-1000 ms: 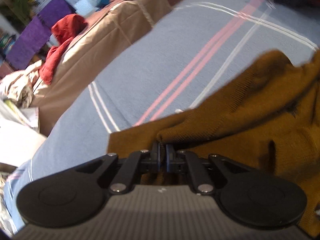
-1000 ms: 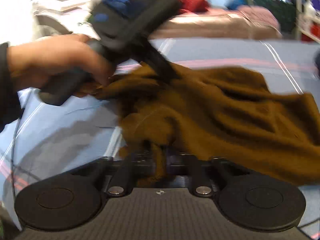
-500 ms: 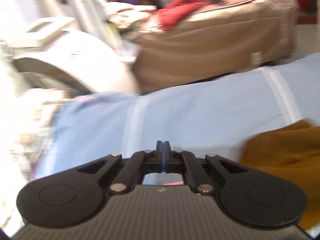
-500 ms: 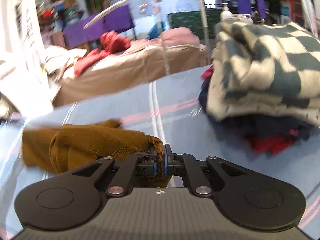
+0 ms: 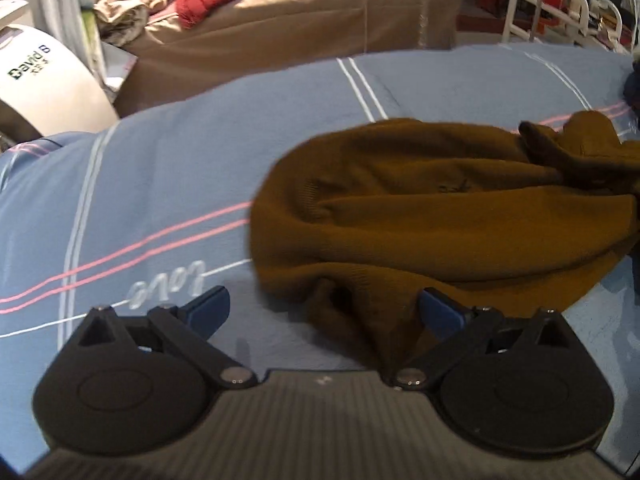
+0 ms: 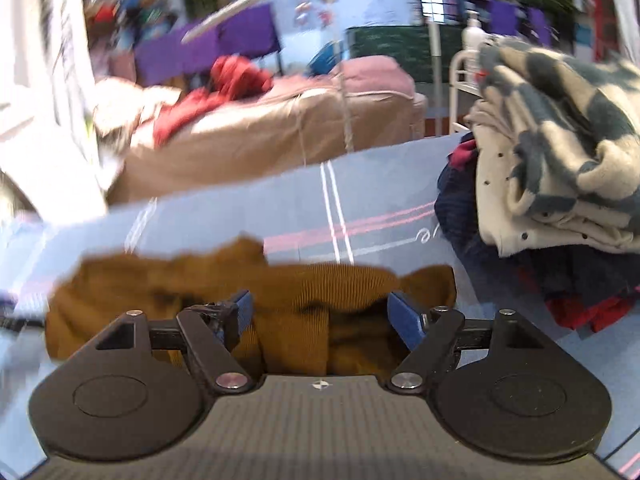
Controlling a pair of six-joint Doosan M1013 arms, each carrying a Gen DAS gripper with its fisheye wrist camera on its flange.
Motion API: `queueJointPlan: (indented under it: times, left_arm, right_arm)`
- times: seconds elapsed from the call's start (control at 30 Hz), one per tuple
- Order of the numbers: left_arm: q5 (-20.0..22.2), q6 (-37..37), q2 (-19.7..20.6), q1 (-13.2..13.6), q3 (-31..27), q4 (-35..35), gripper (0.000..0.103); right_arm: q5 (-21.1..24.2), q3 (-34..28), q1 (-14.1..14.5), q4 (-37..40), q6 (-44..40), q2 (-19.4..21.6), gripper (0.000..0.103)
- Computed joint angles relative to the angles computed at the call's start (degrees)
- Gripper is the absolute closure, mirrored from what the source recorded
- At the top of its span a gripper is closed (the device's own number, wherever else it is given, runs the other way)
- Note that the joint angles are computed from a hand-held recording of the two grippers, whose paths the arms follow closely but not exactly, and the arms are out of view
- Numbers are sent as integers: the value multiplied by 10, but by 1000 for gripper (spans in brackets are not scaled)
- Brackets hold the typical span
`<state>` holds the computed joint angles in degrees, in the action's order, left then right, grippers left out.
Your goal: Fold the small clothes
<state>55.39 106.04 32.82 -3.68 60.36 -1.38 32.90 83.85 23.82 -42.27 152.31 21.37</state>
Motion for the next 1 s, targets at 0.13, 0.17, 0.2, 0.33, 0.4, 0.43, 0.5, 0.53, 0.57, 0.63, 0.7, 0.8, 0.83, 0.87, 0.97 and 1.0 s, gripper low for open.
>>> queueJointPlan:
  times: [0.13,0.17,0.2,0.33,0.4,0.43,0.5,0.53,0.57,0.63,0.7,0.8,0.83,0.87,0.97,1.0]
  left_arm:
    - [-69,-49,2,-28,30,-10,46]
    - [-63,-47,3,-30,26,-32,74]
    - [-49,-36,5,-36,20,-31,87]
    - [-33,11,-15,-40,37,-47,91]
    - [-26,33,-37,-25,62,-91,91]
    - [-25,40,-51,-19,79,-101,91]
    - [-21,61,-85,-1,117,-135,92]
    - [-15,75,-101,11,134,-163,92]
    - [-10,96,-119,24,155,-205,92]
    - [11,109,-153,41,189,-240,92]
    - [17,124,-190,42,225,-237,92]
    - [45,158,-246,27,279,-225,91]
    - [58,160,-255,23,291,-228,91]
    - [63,157,-266,15,307,-227,88]
    - [46,140,-278,-13,326,-169,70]
    - [25,122,-282,-21,328,-141,60]
  right_arm:
    - [15,1,0,-8,-58,5,0]
    - [10,7,-4,-3,-65,2,0]
    - [-2,10,-8,10,-75,1,0]
    - [-21,2,-21,73,-115,6,0]
    - [-24,-9,-28,132,-145,14,0]
    - [-27,-15,-33,185,-179,18,19]
    - [-20,-33,-38,279,-239,30,91]
    - [-16,-39,-33,281,-234,32,92]
    - [-29,-41,-27,266,-225,33,94]
    - [-73,-42,-20,324,-286,32,95]
    - [-103,-49,-13,463,-422,32,95]
    - [-86,-64,0,651,-621,32,96]
    - [-62,-70,4,679,-650,33,95]
    - [-43,-71,9,678,-649,32,91]
    - [-22,-48,18,625,-621,19,58]
    - [-31,-34,21,581,-595,11,46]
